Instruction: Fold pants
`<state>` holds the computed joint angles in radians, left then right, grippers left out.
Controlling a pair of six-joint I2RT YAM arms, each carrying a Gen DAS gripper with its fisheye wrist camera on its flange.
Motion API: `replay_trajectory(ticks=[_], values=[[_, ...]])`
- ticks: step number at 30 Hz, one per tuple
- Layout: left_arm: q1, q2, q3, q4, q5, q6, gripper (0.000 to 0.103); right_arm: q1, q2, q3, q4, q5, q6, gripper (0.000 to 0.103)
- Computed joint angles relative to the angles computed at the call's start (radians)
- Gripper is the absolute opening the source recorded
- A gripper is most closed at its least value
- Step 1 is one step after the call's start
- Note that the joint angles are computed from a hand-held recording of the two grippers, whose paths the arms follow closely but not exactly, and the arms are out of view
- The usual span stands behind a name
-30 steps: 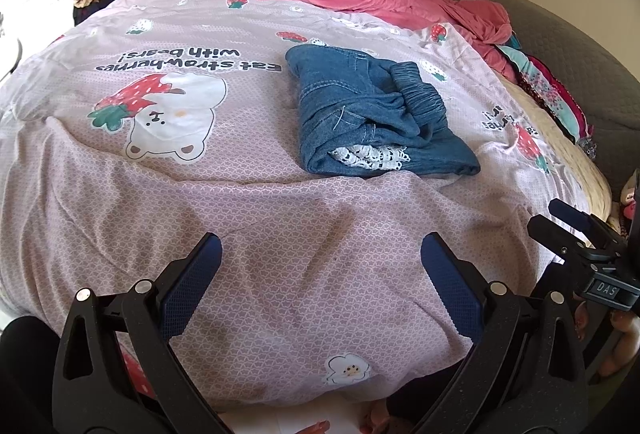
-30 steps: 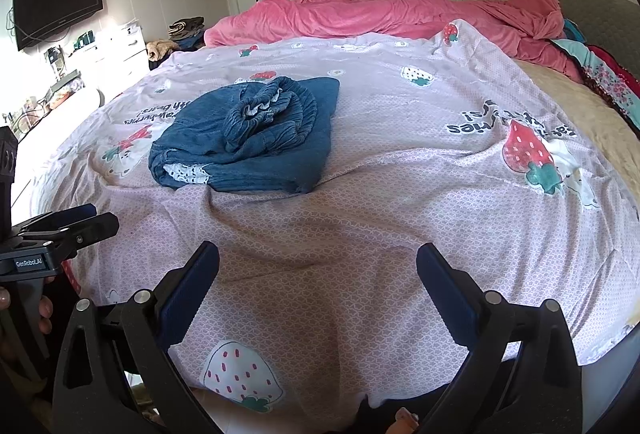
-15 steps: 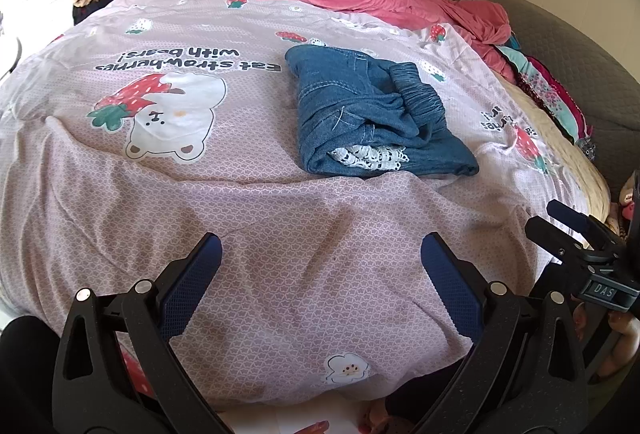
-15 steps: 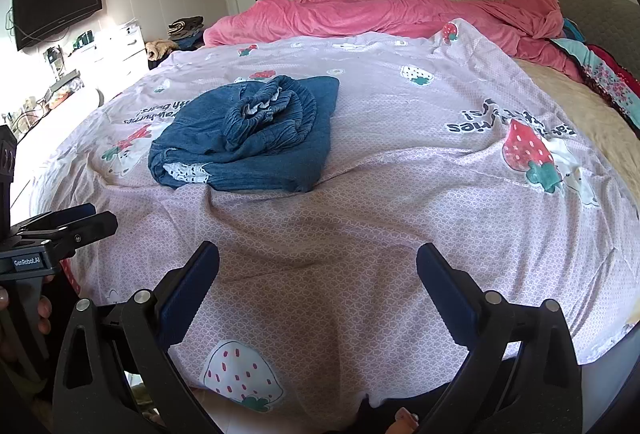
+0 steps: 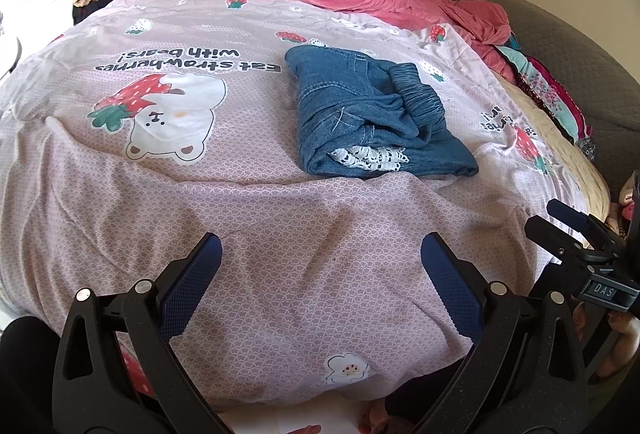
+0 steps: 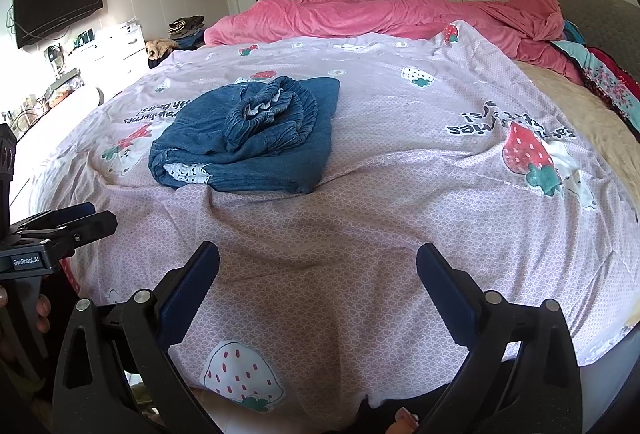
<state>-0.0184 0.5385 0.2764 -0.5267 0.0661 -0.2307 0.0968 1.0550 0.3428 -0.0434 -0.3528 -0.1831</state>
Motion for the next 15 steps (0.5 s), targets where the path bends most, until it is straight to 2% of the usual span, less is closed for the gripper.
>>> replay_trajectory(ticks=[11, 15], values=[[0.006, 0.005, -0.002, 0.006, 0.010, 0.006, 0.094, -0.001, 0.001, 0.003, -0.002, 0.003, 0.002, 0.099], [-0.018, 0.010, -0.002, 0.007, -0.014, -0.005, 0.094, -0.003, 0.000, 0.006, -0.005, 0.004, -0.001, 0.099]])
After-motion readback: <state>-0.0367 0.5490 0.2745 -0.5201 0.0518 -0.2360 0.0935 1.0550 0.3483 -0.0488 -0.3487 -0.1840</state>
